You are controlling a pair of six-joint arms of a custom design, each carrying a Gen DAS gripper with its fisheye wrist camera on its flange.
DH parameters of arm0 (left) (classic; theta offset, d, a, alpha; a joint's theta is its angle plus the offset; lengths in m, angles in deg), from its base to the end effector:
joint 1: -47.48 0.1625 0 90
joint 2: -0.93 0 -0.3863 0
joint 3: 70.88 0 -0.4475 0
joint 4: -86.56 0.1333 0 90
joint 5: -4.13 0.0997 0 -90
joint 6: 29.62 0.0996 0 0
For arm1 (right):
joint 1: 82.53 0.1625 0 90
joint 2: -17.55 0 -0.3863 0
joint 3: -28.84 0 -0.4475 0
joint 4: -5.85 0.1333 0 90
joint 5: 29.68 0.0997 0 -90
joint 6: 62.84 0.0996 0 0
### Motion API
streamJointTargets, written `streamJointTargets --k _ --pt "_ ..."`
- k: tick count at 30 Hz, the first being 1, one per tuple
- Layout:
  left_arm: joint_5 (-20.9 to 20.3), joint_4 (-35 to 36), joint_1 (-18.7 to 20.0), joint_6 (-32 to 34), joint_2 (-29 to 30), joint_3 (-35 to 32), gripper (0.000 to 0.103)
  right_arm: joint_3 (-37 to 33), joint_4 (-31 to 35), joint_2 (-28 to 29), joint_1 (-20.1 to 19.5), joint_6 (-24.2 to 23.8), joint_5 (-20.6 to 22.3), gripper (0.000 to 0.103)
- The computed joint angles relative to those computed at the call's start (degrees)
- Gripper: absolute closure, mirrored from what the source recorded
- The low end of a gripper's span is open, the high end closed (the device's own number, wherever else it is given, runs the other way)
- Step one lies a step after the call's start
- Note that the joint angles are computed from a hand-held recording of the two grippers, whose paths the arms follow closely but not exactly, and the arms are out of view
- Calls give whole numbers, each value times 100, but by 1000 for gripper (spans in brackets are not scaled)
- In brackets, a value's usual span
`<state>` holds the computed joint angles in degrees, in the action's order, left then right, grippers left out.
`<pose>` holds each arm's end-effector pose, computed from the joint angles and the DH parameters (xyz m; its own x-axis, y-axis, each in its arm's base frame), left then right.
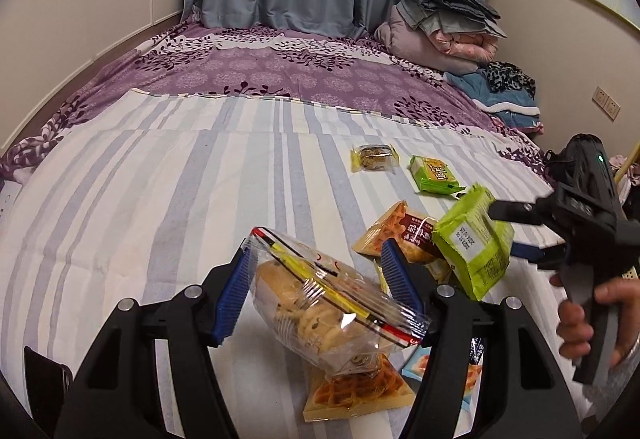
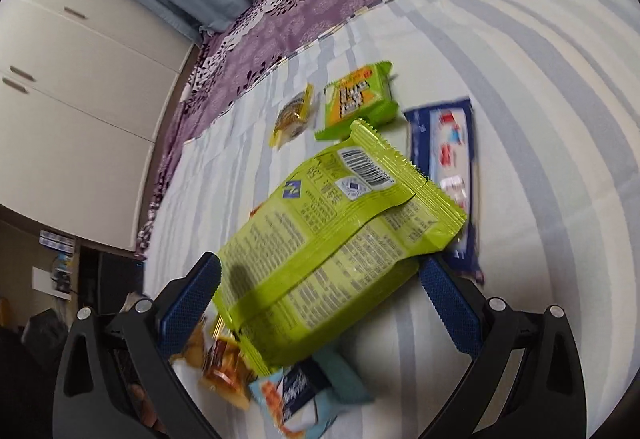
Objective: Organize snacks
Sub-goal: 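Grasp the clear cookie bag with the left tool while the right tool grasps the green bag, then carry the green bag with the right tool and drop it into the basket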
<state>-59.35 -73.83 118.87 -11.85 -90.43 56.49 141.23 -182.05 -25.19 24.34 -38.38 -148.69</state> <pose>0.0136 -0.5168 0.2683 -0.8038 0.2831 -0.5233 0.5342 0.7306 -0.4253 0.2463 -0.5193 -0.0244 -0.9283 0.3180 0.1929 0.1414 0.7815 -0.6077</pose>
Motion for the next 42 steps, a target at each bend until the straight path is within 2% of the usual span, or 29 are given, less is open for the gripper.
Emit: streamJointTargets --k 4,8,11,14,16,22,23,25,30,42 --pt "-19 2 96 -63 -16 13 37 -716 779 329 193 -329 -789 5" --pt "-70 24 190 -184 22 17 37 -1270 1732 659 278 -455 -1334 5" --pt "-109 -28 212 -208 20 49 37 -1324 1719 814 369 -636 -1677 5" --pt "-148 -74 225 -212 38 57 37 -1022 1275 703 339 -747 -1469 5" --pt "-169 -55 237 -237 63 52 37 -827 1064 603 284 -736 -1284 17" --pt "-165 -75 250 -304 155 64 35 -419 490 412 216 -877 -962 22" --pt "-197 -48 266 -337 175 46 36 -390 426 395 213 -885 -914 22" --pt "-225 -16 278 -424 192 44 43 -273 225 317 220 -956 -793 22" --pt "-219 -97 230 -390 133 110 47 28 -306 100 292 -1136 -586 22" --pt "-71 -103 -170 -344 -273 299 47 755 -1097 -493 432 -1099 -379 22"
